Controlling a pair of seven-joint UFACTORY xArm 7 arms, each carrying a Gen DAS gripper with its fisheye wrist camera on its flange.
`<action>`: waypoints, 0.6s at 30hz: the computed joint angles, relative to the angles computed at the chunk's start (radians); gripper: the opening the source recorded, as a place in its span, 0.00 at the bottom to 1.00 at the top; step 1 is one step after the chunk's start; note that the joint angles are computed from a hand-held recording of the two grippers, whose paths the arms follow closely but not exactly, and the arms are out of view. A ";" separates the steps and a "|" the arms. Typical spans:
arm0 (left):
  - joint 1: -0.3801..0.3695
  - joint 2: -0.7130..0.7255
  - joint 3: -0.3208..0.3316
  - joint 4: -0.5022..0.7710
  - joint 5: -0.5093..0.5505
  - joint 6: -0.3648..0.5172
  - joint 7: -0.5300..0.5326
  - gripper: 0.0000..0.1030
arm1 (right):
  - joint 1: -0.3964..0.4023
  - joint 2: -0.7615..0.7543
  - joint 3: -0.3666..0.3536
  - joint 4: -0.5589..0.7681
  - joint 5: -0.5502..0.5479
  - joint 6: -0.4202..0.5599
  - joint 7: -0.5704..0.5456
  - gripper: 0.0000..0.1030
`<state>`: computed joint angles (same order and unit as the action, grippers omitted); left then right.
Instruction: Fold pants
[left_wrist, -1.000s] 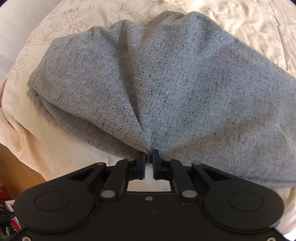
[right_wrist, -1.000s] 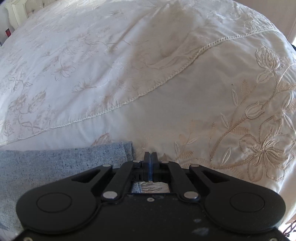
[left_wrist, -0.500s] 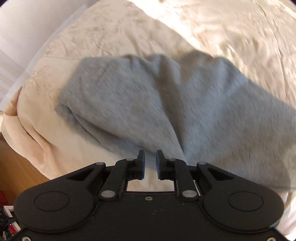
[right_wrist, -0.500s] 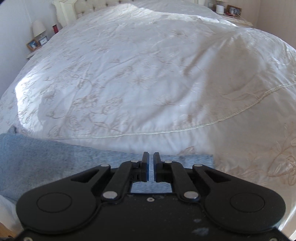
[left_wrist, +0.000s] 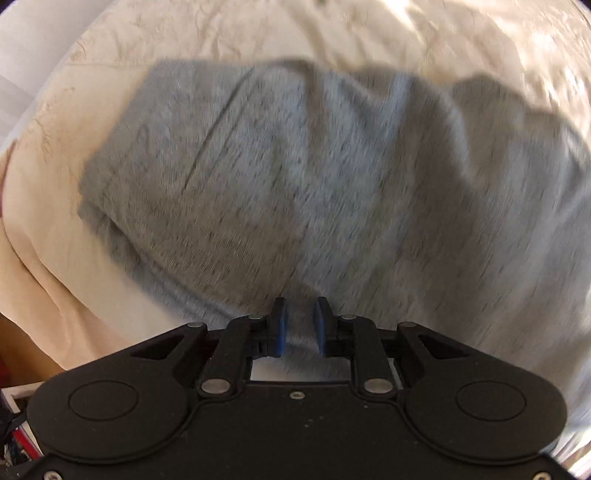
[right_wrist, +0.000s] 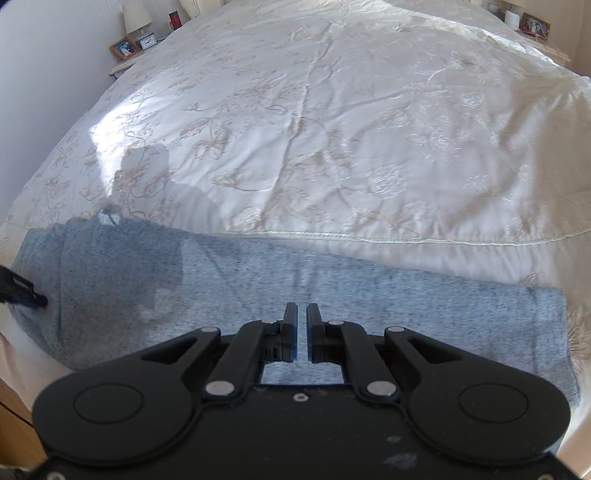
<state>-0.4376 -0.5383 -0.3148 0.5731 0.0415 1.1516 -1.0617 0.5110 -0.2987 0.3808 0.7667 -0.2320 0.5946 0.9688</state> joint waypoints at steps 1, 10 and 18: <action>-0.019 -0.025 -0.005 -0.023 -0.001 -0.001 0.018 0.28 | -0.003 0.033 0.016 0.032 -0.009 0.004 0.020 0.07; -0.064 -0.175 0.068 -0.048 -0.144 0.101 0.205 0.15 | 0.085 0.341 0.004 0.356 -0.164 0.052 0.157 0.08; 0.057 -0.027 0.049 0.168 0.086 -0.136 0.512 0.33 | 0.222 0.558 -0.105 0.637 -0.271 0.110 0.221 0.11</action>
<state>-0.3811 -0.5651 -0.2653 0.7408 0.1272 1.0152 -0.5492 0.7329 0.2597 0.2759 1.4036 -0.5027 0.7049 1.1901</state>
